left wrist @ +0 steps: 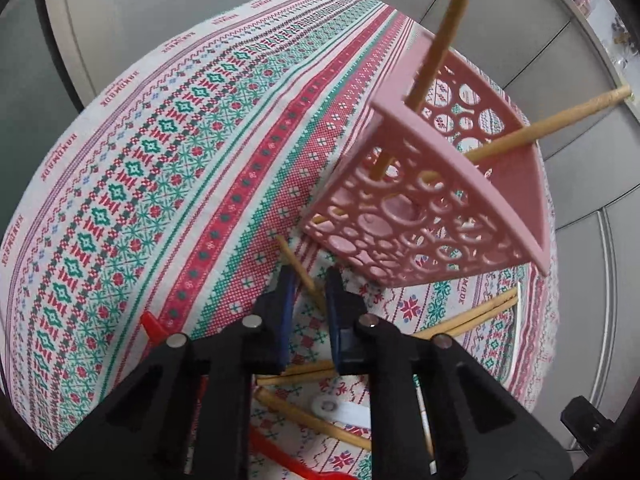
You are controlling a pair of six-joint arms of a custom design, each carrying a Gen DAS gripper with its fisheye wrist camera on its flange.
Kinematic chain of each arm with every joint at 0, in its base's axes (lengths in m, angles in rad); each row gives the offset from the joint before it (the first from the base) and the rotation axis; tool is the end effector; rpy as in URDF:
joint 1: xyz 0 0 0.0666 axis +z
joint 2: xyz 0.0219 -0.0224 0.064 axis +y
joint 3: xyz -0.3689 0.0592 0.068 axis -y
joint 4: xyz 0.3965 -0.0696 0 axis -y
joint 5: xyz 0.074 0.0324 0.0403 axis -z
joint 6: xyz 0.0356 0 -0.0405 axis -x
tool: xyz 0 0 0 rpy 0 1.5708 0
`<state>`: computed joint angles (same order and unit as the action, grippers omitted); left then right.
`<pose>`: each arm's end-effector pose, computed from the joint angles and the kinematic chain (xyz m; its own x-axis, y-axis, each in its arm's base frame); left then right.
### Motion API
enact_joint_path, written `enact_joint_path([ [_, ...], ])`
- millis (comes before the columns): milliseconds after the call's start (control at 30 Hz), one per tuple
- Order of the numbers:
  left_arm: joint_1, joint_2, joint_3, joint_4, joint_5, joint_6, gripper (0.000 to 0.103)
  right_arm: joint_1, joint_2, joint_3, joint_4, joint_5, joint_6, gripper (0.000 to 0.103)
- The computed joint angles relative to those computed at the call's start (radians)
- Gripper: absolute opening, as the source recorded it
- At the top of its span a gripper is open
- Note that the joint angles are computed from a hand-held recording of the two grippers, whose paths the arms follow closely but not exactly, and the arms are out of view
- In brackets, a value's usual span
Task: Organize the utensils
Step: 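Grasp a loose chopstick with the left tool while the right tool grasps another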
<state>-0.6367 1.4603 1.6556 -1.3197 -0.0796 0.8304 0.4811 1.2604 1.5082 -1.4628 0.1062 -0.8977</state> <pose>0.3913 -0.2863 0.4828 -0.9064 -0.2450 -0.3442 -0.1542 0.9503 -0.2703 0.3532 0.1797 0.4973 -0.8522 0.4322 -0.2948 0.3833 0.8993 0.2104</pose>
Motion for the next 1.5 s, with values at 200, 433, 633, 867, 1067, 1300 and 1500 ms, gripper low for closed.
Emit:
enact_joint_path([
  [200, 0.050, -0.055, -0.060, 0.045, 0.096, 0.007, 0.008, 0.007, 0.023, 0.008, 0.013, -0.016, -0.018, 0.076],
  [433, 0.106, -0.111, -0.085, 0.100, 0.155, -0.034, 0.006, 0.010, 0.052, 0.014, 0.042, -0.040, -0.042, 0.076],
  [633, 0.156, -0.169, -0.111, 0.135, 0.207, -0.022, 0.006, 0.015, 0.068, 0.019, 0.044, -0.092, -0.022, 0.076],
  [867, 0.125, -0.220, -0.079, 0.202, 0.182, -0.015, 0.006, 0.042, 0.012, -0.038, 0.036, -0.113, -0.055, 0.075],
  [1067, 0.159, -0.256, -0.046, 0.234, 0.225, -0.096, 0.006, 0.105, 0.021, 0.000, -0.035, -0.050, 0.019, 0.063],
  [1300, 0.220, -0.266, 0.002, 0.248, 0.228, -0.245, 0.006, 0.203, 0.116, 0.092, 0.016, -0.075, 0.204, 0.042],
  [1500, 0.250, -0.254, 0.052, 0.252, 0.154, -0.423, 0.006, 0.257, 0.230, 0.157, 0.018, -0.070, 0.371, 0.028],
])
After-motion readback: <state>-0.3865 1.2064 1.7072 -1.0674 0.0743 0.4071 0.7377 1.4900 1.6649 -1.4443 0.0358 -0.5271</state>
